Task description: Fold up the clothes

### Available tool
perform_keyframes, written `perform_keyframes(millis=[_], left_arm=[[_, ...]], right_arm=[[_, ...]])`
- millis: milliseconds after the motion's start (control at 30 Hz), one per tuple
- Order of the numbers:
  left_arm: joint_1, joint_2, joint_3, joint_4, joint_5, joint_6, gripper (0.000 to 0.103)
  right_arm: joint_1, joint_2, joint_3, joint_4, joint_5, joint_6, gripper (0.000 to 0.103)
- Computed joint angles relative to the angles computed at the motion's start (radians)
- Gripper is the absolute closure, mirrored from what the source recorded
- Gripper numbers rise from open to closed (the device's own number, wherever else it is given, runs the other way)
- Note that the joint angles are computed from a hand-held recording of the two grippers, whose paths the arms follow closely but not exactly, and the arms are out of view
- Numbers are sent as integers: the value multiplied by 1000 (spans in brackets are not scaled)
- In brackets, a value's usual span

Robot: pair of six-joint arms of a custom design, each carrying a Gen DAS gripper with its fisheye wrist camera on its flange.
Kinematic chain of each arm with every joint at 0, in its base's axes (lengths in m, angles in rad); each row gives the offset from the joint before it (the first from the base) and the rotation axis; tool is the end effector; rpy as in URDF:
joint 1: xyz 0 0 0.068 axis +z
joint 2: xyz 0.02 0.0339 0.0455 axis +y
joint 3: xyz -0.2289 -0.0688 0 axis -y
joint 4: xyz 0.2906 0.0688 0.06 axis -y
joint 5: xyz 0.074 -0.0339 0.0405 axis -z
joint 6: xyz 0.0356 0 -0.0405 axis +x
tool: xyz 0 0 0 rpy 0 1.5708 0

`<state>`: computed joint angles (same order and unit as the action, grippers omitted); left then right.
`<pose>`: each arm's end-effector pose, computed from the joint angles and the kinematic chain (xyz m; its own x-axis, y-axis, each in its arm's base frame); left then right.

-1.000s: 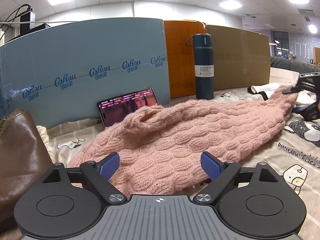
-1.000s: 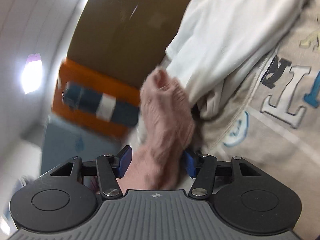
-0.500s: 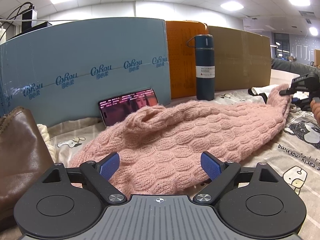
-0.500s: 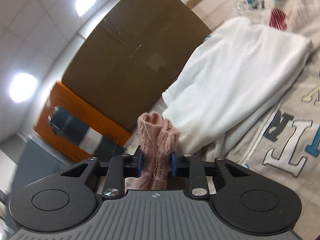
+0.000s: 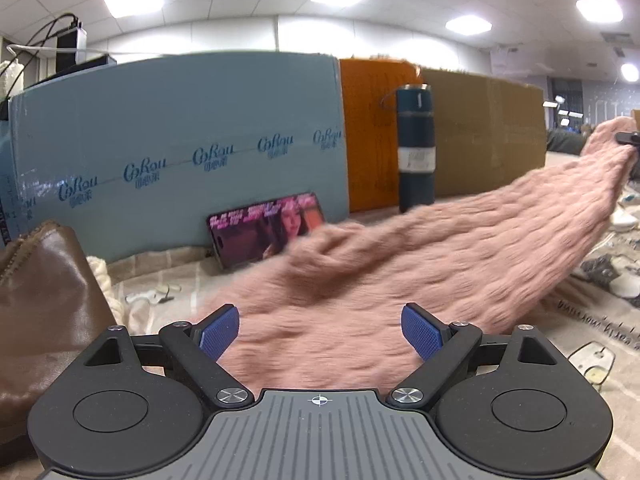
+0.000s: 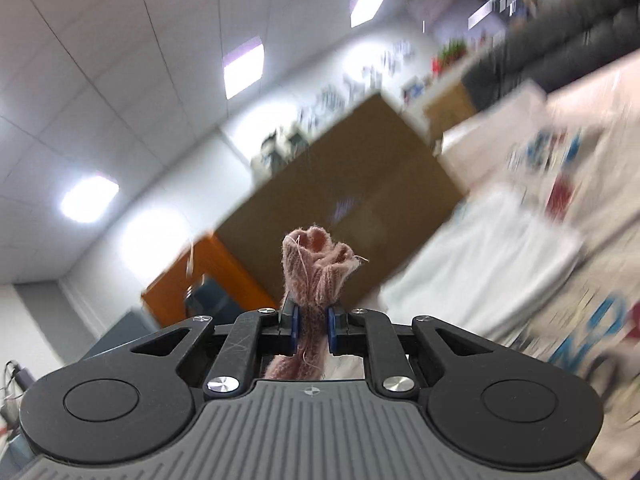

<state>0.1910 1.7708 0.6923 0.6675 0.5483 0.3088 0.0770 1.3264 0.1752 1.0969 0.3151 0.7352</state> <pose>0.3485 0.0485 0.0684 -0.2804 0.2100 -0.9366 0.4118 0.9077 0.0802 0.2456 0.0079 0.0888 0.1178 0.6487 -0.7519 0.2109 0.7235 0.6573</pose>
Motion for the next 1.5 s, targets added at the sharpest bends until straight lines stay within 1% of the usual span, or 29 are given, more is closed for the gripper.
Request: perform_keyframes(millis=[67,167,200,233,267,300,367,467,533,633,733,800,833,867,900,933,967,1033,1100,1133,1267,1400,1433,1467,1500], left_arm=[[10,-3,-13,37,30,-18,12],[4,-5,-19,52,6,-29,12],[0,-4,-18,50,-8,-31,12],[-3,-3,-18,50,-17,-35,12],[-3,-1,-18,55,-21,-42,12],[-3,1,-18,62,-22,-50,12],[-2,7,-17,72,-20,-65,12],[-1,10,-15,75,-20,-76,12],[1,12,-13,73,-17,-79,12],[3,13,-8,66,-10,-78,12],[5,11,-10,65,-1,-78,12],[6,9,-9,59,8,-79,12],[7,8,-9,57,13,-81,12],[8,7,-9,56,18,-84,12],[9,7,-9,55,22,-87,12],[10,6,-9,55,26,-90,12],[11,5,-10,55,29,-93,12],[11,3,-11,52,33,-96,12],[9,2,-11,52,32,-96,12],[8,2,-11,51,31,-96,12],[5,2,-10,48,29,-94,12],[3,4,-12,50,21,-91,11],[1,6,-12,52,15,-91,9],[-1,7,-13,56,7,-91,5],[-4,9,-14,61,-5,-91,5]], right_arm=[[2,-117,-48,-59,91,-73,91],[-18,-171,-50,-176,210,-141,91],[-25,-144,-37,-189,226,-156,91],[-33,-103,-27,-172,215,-167,91],[-37,-64,-23,-136,181,-166,91],[-47,-29,-24,-88,121,-150,91],[-15,70,8,4,55,-138,91],[92,142,73,10,59,-229,91],[157,191,136,-42,61,-297,91],[251,257,238,-170,78,-359,91],[316,339,329,-253,71,-425,89],[350,380,380,-307,71,-457,81],[364,397,399,-327,72,-467,63],[365,405,404,-325,52,-472,50],[364,404,404,-324,25,-472,48],[374,393,401,-332,11,-466,44],[381,381,395,-334,-2,-462,35],[397,374,376,-304,-21,-457,26],[405,382,375,-293,-56,-464,24],[403,396,389,-311,-76,-457,22],[346,483,497,-443,-152,-363,18],[315,449,413,-314,-214,-287,18],[308,441,392,-280,-229,-267,18],[296,424,348,-202,-241,-252,17],[283,409,304,-121,-252,-236,17]])
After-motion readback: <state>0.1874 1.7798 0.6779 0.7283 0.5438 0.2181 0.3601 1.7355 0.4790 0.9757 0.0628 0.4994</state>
